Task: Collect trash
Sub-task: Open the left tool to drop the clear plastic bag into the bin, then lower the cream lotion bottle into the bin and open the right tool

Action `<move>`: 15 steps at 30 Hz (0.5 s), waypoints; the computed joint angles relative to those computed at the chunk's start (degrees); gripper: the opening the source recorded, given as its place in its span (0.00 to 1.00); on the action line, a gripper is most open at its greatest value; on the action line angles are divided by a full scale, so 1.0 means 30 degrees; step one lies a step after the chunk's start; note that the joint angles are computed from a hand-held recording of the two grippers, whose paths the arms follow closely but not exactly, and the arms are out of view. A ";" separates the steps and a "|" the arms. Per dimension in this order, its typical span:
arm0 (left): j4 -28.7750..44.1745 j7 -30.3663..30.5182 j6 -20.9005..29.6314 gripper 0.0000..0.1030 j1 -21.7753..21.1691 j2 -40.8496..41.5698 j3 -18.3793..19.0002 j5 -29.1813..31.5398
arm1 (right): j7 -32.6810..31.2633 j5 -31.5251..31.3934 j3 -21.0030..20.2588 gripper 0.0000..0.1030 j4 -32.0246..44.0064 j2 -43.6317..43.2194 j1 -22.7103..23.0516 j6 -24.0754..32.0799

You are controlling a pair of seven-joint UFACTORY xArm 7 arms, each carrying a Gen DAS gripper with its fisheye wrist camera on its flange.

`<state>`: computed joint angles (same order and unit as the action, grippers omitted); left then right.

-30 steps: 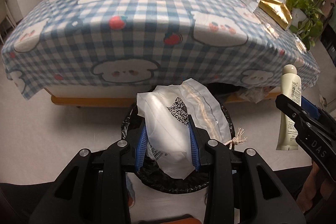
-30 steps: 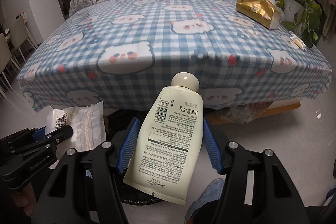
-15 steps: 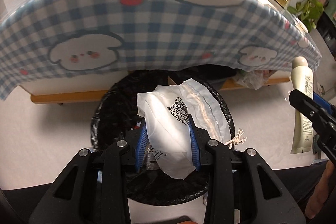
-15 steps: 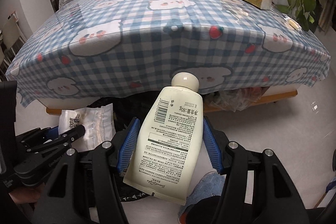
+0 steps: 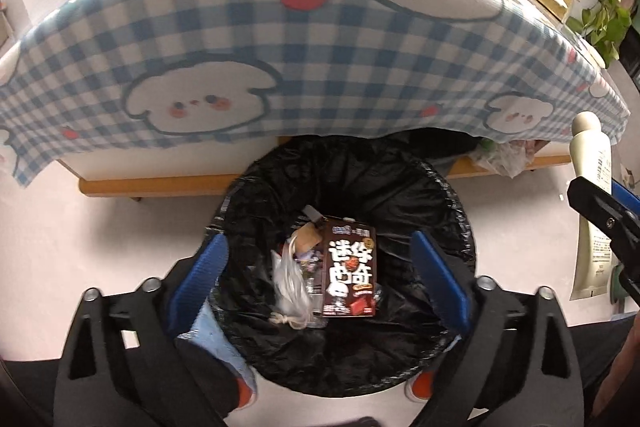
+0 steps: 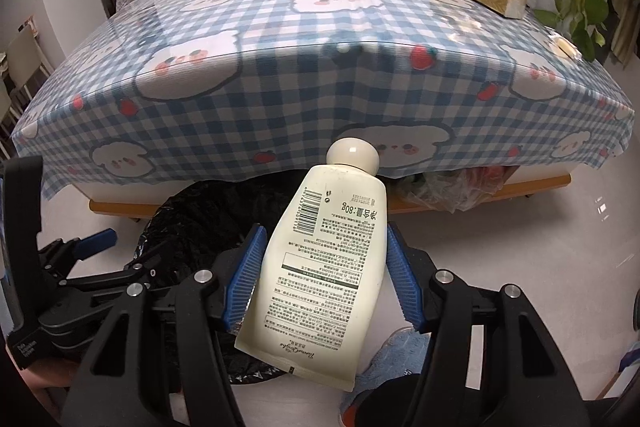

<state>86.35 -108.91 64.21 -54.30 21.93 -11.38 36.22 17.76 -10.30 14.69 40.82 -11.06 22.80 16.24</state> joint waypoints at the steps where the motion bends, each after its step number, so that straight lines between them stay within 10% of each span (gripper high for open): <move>1: -0.0421 -0.0161 -0.0032 0.93 -0.0017 -0.0338 0.0002 0.0062 | -0.0061 0.0110 0.0040 0.56 0.0103 0.0140 0.0122 0.0021; 15: -0.5735 -0.2859 0.0479 0.94 0.1302 -0.4783 -0.1925 0.0120 | 0.2001 -0.2025 0.0866 0.56 0.1847 0.2974 0.1652 0.0085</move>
<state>69.14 -117.48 65.65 -50.40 7.58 -17.16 36.58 23.76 -16.37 17.28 46.36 -2.14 27.75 16.50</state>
